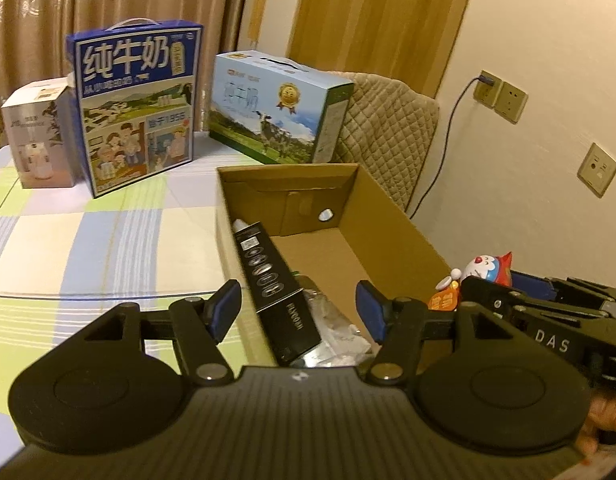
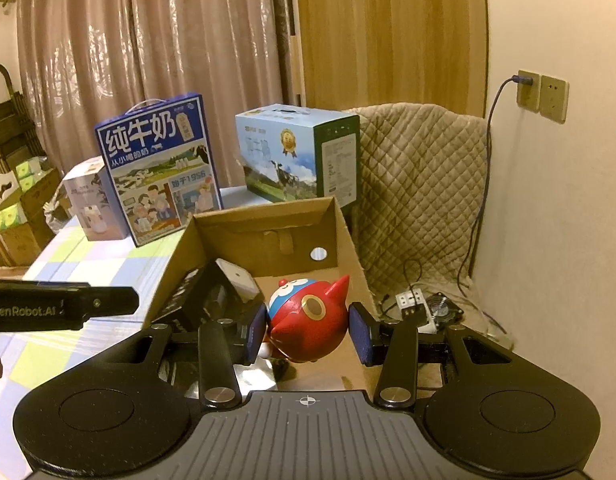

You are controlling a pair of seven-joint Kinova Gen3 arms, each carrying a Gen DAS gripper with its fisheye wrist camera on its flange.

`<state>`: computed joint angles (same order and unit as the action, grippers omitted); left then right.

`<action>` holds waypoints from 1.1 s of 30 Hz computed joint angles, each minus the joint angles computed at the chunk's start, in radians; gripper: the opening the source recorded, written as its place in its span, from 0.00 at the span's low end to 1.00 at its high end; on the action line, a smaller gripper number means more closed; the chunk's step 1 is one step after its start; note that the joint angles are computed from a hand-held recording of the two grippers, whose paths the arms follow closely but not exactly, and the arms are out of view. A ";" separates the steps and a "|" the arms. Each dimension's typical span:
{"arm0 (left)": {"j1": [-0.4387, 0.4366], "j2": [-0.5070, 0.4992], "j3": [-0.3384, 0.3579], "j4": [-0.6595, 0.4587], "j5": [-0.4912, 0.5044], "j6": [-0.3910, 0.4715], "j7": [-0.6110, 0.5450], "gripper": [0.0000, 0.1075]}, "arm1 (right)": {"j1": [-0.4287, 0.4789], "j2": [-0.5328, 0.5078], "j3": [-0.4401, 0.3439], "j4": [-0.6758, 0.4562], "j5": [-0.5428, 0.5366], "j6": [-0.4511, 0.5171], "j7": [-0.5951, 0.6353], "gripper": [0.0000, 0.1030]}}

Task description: Organize objects

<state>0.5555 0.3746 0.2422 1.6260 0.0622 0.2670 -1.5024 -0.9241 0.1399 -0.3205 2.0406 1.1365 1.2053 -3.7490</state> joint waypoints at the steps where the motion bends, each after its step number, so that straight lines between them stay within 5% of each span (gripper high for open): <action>1: 0.002 -0.003 -0.007 0.004 -0.002 -0.002 0.004 0.55 | 0.002 0.001 0.002 0.001 0.006 -0.008 -0.007 0.41; 5: -0.002 -0.014 -0.019 0.023 -0.005 -0.008 0.013 0.60 | 0.029 -0.019 0.014 0.041 0.072 -0.112 -0.073 0.41; 9: -0.010 -0.023 -0.023 0.044 -0.010 -0.018 0.019 0.67 | 0.024 -0.003 0.004 0.037 0.106 -0.068 -0.129 0.65; 20: 0.015 -0.090 -0.057 0.161 -0.060 -0.064 0.064 0.95 | -0.032 -0.023 -0.040 0.003 -0.026 0.022 -0.101 0.65; 33: 0.074 -0.236 -0.108 0.317 -0.166 -0.047 0.201 0.95 | -0.202 0.029 -0.086 -0.126 -0.200 0.188 -0.069 0.65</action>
